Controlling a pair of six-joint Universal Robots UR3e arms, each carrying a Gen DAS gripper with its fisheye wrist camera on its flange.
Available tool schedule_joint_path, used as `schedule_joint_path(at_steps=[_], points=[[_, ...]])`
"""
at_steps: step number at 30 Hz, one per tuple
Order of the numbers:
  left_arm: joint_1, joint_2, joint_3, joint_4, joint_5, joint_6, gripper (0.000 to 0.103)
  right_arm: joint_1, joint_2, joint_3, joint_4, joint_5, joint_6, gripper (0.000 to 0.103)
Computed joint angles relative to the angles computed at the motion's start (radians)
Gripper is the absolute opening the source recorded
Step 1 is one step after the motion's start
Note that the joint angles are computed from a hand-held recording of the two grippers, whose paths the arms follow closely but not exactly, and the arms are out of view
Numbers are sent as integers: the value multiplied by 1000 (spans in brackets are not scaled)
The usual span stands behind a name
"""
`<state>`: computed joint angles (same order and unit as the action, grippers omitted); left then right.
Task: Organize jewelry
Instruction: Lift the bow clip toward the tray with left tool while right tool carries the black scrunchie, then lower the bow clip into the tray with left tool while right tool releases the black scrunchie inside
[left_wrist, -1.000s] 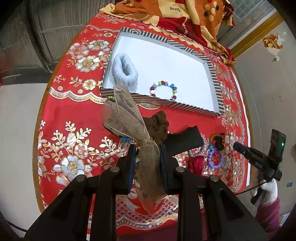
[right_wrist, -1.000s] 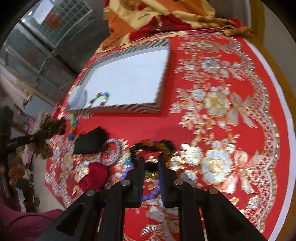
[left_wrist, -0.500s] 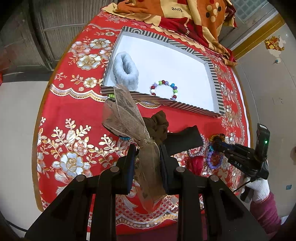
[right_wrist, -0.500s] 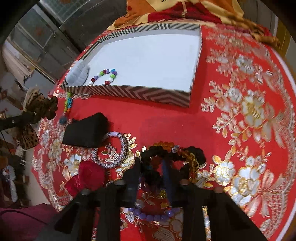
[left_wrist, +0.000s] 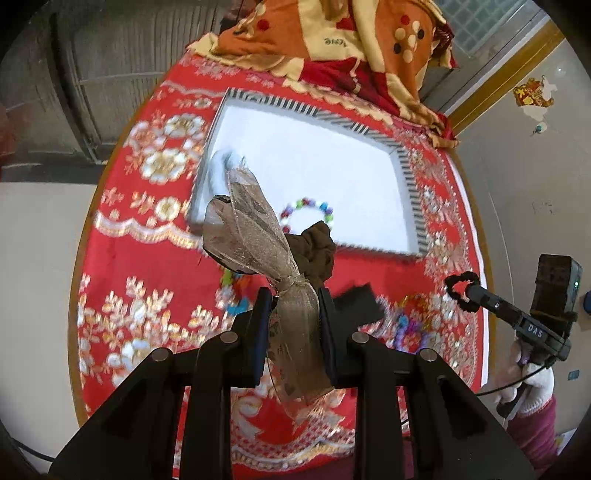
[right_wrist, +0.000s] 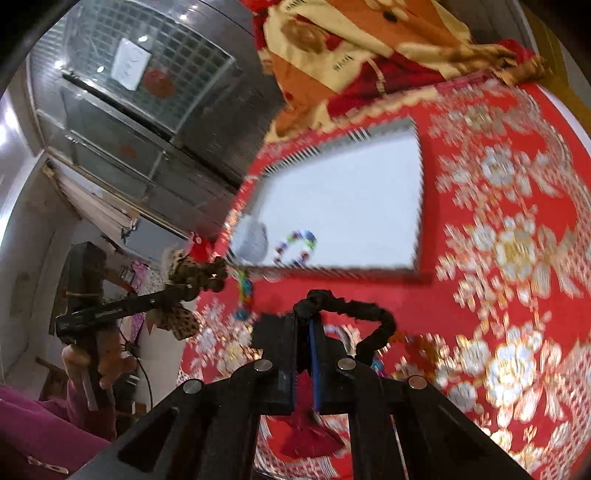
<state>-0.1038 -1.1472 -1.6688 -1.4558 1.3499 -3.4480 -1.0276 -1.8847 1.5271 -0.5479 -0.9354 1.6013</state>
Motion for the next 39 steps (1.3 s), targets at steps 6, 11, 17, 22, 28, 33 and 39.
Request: schedule_joint_path(at_steps=[6,11,17,22,28,33,39], points=[[-42,-170,109,101,33,-23,23,206,12,5,-209,138,188,5],[-68,-340,228,167,97,-33,23,397,98,-2,-510,195,423,5],[-56,-505,329,205,154,-37,23,608,249,-31,-870,195,683,5],[-20,-609,372,237,172,-22,23,761,429,-93,-1110,151,859,5],[30,-698,402,273,156,-13,24,871,584,-181,-1224,108,945,5],[44,-766,443,268,161,-22,23,941,687,-243,-1272,81,992,5],[59,-789,435,291,153,-38,25,983,762,-276,-1294,69,1017,5]])
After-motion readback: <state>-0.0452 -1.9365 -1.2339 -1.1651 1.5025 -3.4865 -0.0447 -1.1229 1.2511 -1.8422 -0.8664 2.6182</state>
